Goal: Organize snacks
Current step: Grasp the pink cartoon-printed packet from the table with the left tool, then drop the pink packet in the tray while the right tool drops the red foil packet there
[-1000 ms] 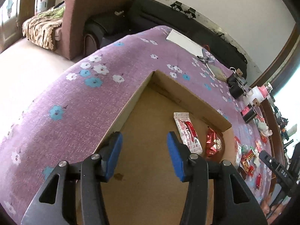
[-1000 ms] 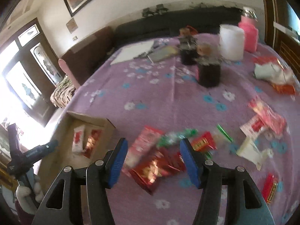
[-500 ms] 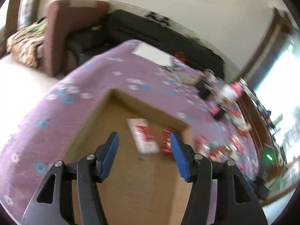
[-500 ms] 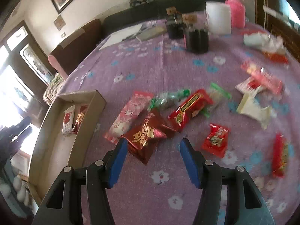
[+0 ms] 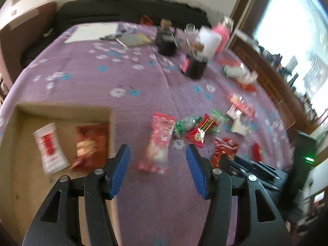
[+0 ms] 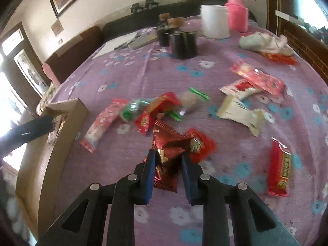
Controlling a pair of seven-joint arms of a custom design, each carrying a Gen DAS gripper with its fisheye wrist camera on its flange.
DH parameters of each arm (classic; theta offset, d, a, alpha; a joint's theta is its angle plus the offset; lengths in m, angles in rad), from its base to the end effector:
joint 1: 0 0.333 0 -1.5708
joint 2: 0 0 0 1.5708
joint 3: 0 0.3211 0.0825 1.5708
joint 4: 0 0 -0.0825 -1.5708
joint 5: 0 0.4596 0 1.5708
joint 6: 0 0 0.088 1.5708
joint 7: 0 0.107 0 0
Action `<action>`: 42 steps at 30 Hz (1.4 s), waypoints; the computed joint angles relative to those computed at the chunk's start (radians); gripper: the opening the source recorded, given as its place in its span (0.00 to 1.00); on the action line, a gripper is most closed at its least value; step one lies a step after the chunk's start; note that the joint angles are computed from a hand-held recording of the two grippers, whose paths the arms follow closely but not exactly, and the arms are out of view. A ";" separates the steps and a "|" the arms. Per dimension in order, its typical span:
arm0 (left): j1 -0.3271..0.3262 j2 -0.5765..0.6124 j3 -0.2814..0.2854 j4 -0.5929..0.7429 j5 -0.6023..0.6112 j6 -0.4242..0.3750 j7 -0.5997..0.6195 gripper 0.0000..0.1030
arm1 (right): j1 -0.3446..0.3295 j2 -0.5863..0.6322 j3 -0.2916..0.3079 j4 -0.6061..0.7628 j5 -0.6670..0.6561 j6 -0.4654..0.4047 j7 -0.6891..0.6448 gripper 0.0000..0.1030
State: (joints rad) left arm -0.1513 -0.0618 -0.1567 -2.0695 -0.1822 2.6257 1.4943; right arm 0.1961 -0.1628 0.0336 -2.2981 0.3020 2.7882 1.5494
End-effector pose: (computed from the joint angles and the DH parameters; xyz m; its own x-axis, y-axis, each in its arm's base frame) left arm 0.6179 -0.1936 0.5018 -0.1620 -0.9668 0.1975 -0.8323 0.0263 -0.5538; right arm 0.5830 0.1228 0.4538 0.0797 -0.9690 -0.2338 -0.8127 0.0726 -0.5782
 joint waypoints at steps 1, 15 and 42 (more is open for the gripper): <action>0.000 0.025 -0.007 0.025 0.042 -0.015 -0.025 0.54 | 0.022 -0.002 -0.026 -0.005 0.086 0.006 -0.071 0.24; -0.024 0.084 -0.038 0.069 0.413 -0.057 -0.192 0.21 | 0.026 0.001 -0.035 0.004 0.262 -0.012 -0.218 0.23; -0.064 -0.503 0.228 -0.473 -0.044 0.117 -0.004 0.21 | 0.004 0.012 -0.001 0.032 0.229 0.017 -0.075 0.69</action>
